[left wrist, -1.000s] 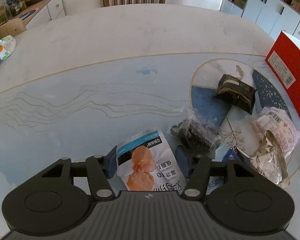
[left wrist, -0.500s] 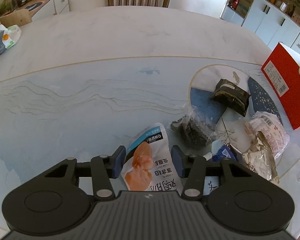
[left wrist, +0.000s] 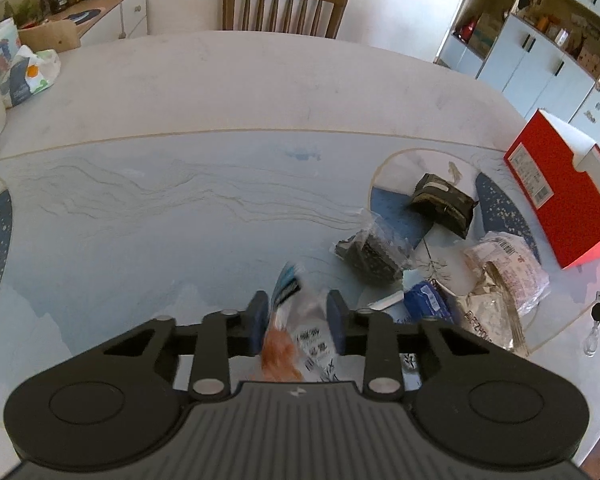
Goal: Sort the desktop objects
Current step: 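Close the left tool on the peach-printed bag while the right holds the cable, then carry the cable and the bag in both tools into the red box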
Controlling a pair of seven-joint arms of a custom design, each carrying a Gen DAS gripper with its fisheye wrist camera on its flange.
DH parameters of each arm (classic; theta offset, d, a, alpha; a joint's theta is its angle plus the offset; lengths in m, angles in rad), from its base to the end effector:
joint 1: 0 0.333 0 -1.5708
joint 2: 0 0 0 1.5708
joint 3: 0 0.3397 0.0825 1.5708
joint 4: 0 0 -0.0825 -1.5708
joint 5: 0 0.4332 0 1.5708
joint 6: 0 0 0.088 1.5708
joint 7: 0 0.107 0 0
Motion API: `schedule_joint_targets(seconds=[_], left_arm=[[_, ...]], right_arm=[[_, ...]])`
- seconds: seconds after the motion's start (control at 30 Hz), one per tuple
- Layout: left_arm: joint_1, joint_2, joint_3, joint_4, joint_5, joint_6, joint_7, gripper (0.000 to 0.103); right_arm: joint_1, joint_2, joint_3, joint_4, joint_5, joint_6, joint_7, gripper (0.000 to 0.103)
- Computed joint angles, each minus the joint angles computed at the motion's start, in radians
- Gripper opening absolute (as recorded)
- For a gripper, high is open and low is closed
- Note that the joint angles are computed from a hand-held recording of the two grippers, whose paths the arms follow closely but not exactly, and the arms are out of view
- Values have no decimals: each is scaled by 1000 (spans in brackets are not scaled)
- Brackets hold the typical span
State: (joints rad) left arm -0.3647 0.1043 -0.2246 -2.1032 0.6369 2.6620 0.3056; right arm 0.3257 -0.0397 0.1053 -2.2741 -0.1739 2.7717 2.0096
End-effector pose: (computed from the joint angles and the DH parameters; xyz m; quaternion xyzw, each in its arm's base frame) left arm 0.5217 -0.3663 0.4110 -0.7346 0.6129 -0.2429 0.1603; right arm 0.5337 0.2540 0.4263 -0.7263 0.6323 -0.1412 0.2297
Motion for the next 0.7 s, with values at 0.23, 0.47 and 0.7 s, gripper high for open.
schedule_joint_targets(seconds=[0.23,0.47,0.7], left_arm=[[0,-25,-7,-30,7,25,-22,24],[10,-53,-24,-49,-75,63,40,7],[13,-65,-36,-60,-190,109,99,6]], right_arm=[[-2,-20,-1,-17,22,13,-24,21],[-7,-41,-3,-32,38,14,-41,21],[-17,-61,-6,-43,51,16,-67,21]])
